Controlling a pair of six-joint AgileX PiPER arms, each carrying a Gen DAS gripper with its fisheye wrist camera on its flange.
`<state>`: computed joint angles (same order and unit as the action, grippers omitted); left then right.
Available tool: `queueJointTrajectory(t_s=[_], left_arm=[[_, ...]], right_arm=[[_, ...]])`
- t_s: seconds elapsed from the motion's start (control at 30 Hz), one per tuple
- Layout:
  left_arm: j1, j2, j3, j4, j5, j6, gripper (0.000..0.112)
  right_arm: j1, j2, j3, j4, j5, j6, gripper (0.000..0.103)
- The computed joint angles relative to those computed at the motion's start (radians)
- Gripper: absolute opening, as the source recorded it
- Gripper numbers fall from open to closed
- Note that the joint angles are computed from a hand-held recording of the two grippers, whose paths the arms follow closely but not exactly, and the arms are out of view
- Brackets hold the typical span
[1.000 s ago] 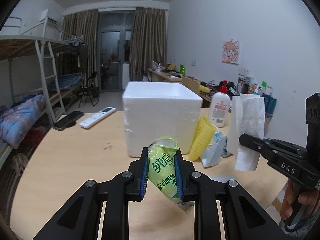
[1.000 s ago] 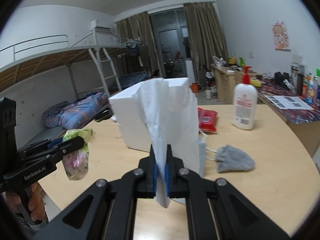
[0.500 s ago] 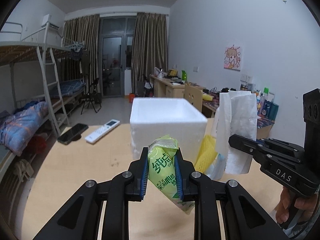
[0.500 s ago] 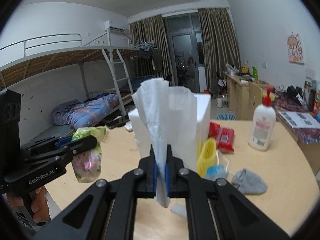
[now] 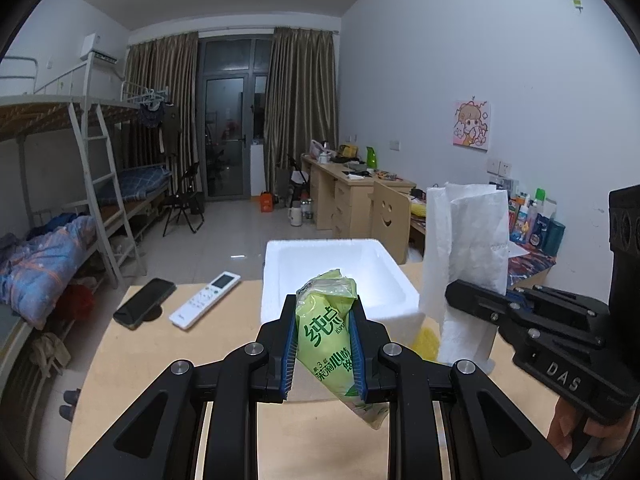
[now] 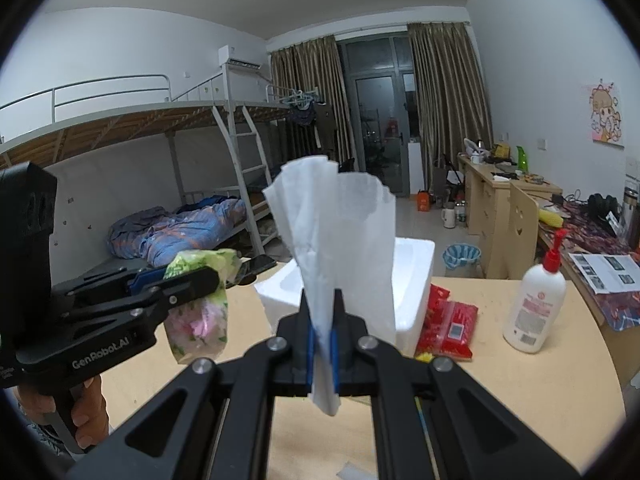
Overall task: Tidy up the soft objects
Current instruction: 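Carry the snack bag over the white foam box and open the left gripper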
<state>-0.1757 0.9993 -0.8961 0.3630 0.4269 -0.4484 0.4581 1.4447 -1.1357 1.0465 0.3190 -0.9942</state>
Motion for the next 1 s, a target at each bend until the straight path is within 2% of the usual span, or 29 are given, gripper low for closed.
queueJointTrajectory(t_s=[0.1,0.33,0.57,0.63,0.73,0.8,0.93,1.0], left_arm=[[0.026,0.048,-0.067,-0.093,0.012,0.096,0.024],[0.051,0.143,-0.189,-0.119,0.005,0.12,0.024],[0.098,0.246,-0.252,-0.271,-0.021,0.272,0.024],[0.1,0.28,-0.272,-0.27,-0.024,0.276,0.024],[0.122,0.307,-0.281,-0.384,-0.037,0.4,0.024],[0.113,0.327,-0.285,-0.34,-0.06,0.374,0.024],[0.13,0.385,-0.319,-0.448,-0.041,0.483,0.024],[0.125,0.404,-0.327,-0.437,-0.047,0.48,0.024]], right_arm=[[-0.003,0.031,-0.059,-0.057,0.02,0.057,0.009],[-0.022,0.088,-0.179,-0.131,0.068,0.146,0.009],[-0.018,0.146,-0.242,-0.139,0.053,0.155,0.009],[-0.015,0.161,-0.255,-0.149,0.046,0.162,0.009],[-0.012,0.188,-0.283,-0.173,0.044,0.188,0.009],[-0.018,0.198,-0.284,-0.128,0.044,0.147,0.009],[-0.025,0.199,-0.266,-0.066,0.027,0.097,0.009],[-0.026,0.191,-0.251,-0.034,0.018,0.072,0.009]])
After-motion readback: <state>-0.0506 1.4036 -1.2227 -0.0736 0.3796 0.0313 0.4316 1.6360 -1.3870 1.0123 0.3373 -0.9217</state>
